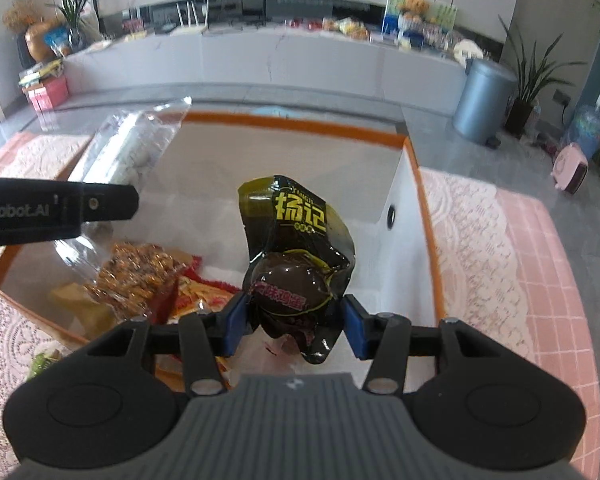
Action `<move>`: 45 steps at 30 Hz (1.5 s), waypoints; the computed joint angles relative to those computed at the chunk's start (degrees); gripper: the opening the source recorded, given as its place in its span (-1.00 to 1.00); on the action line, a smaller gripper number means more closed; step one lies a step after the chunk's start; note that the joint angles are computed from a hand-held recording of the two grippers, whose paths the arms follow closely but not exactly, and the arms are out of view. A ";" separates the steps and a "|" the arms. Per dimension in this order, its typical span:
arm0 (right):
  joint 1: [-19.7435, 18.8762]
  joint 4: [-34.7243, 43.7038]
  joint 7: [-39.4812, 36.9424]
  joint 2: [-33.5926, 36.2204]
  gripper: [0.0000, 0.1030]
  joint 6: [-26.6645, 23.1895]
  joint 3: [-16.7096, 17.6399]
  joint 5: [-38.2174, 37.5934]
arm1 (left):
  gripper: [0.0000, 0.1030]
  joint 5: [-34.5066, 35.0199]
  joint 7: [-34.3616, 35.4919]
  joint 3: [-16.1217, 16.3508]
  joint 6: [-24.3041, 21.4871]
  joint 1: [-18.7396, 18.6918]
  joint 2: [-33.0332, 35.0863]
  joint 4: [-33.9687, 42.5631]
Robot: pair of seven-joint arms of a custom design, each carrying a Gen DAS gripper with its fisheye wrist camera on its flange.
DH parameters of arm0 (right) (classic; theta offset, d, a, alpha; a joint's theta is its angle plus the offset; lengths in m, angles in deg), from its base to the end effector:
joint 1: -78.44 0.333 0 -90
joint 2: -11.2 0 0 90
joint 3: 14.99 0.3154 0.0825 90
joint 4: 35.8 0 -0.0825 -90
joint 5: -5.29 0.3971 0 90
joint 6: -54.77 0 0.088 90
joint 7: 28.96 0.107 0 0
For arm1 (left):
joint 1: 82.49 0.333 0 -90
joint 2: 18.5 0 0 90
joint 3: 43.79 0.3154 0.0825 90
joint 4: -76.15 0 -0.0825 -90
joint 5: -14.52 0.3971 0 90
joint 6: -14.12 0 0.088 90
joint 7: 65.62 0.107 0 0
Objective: Organize snacks
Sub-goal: 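Lower both packets into the box and open both tools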
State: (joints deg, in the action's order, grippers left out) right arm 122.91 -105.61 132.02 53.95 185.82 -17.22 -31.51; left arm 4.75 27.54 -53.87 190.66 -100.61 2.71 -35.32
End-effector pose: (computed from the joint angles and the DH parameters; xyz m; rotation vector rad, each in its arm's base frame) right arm 0.5897 0.5291 0.3637 -1.7391 1.9898 -0.6790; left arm 0.6066 -0.2976 0.3742 -1.5348 2.1798 -1.0028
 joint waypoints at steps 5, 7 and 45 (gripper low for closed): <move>-2.05 4.00 -3.11 2.86 -0.05 -1.70 1.40 4.61 | 0.18 2.58 -3.24 3.25 -2.78 -2.50 1.64 2.20; -2.60 5.24 -4.37 3.79 -0.05 -2.18 1.70 6.35 | 0.19 3.16 -3.74 3.15 -3.57 -2.34 2.24 2.94; 1.80 9.79 -6.19 4.09 0.52 -9.27 -1.59 4.39 | 0.49 6.71 -7.08 7.10 5.88 -6.19 -0.42 -3.34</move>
State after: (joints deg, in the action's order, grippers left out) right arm 124.71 -95.83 125.83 58.05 176.54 -18.80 -27.12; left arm 11.46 20.46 -46.77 196.54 -106.80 2.29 -38.66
